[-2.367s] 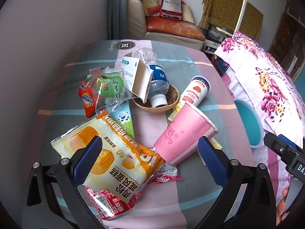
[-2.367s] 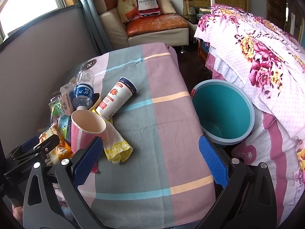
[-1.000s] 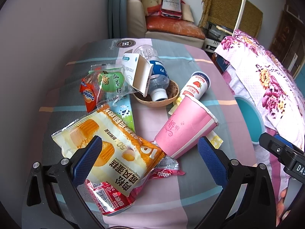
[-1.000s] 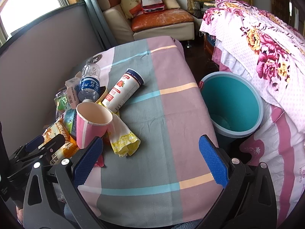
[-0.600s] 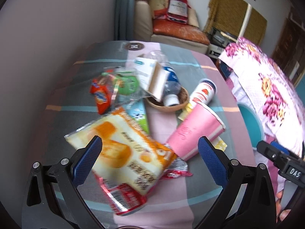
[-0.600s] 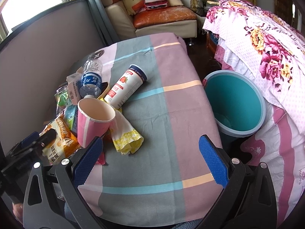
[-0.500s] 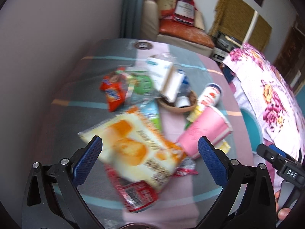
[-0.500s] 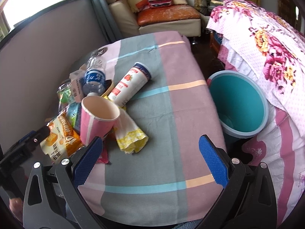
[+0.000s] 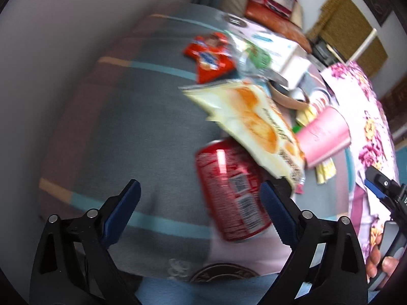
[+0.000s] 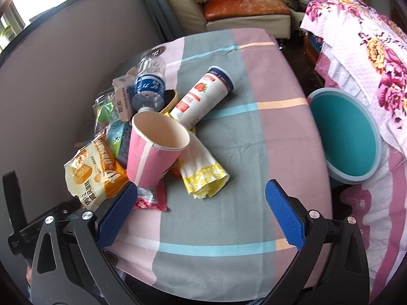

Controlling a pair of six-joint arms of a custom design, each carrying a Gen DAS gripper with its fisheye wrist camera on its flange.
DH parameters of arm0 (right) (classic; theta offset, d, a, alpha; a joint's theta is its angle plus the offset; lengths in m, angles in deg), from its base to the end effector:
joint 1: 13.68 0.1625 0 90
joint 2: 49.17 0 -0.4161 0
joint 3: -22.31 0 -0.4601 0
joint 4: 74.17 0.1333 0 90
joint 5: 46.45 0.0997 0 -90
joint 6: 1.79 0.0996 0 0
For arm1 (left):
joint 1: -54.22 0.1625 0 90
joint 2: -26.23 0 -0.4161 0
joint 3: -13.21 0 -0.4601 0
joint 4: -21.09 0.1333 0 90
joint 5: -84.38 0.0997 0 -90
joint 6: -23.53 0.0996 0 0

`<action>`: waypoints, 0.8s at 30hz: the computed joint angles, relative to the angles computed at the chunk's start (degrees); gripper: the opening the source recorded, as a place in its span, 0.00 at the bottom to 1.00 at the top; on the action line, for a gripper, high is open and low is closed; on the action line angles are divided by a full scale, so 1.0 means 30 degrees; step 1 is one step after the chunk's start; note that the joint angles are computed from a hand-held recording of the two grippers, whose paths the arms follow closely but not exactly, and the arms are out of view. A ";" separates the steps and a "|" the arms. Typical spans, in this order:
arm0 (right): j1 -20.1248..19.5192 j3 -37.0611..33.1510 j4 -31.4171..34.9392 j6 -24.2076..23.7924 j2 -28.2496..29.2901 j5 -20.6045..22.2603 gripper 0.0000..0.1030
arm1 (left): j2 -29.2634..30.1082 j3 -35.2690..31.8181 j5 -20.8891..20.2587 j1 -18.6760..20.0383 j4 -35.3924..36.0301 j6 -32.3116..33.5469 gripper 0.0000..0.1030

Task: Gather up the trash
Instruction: 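Grasp the red drink can with the left tool while the right tool grasps the pink paper cup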

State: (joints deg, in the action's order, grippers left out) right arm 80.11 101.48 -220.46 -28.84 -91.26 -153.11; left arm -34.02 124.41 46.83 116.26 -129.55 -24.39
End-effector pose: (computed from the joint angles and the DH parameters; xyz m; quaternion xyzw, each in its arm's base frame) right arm 0.1575 -0.7927 0.1067 0.2361 -0.9469 0.1329 0.1732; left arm -0.0961 -0.6338 0.1234 -0.1917 0.8739 -0.3305 0.3007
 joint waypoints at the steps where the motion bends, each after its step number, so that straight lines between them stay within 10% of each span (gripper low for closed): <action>1: -0.0013 -0.0055 0.0174 0.0056 0.0034 0.0117 0.94 | 0.0237 -0.0269 0.0051 -0.0002 0.0179 0.0225 0.91; 9: 0.0004 -0.1258 0.2720 0.0468 0.0858 0.0628 0.67 | 0.1338 -0.1596 -0.1192 0.0727 0.1218 0.0880 0.90; 13: 0.0259 -0.1837 0.3083 0.0442 0.1417 0.0515 0.66 | 0.1352 -0.1447 -0.1893 0.1264 0.0354 0.1114 0.90; 16: 0.0359 -0.2483 0.3292 0.0984 0.1884 0.0659 0.67 | 0.1124 -0.0911 -0.1408 0.1193 -0.0768 0.2093 0.59; 24: 0.0813 -0.3956 0.3384 0.1608 0.3315 0.0041 0.73 | 0.0098 0.0052 -0.0219 0.1651 -0.1588 0.2677 0.60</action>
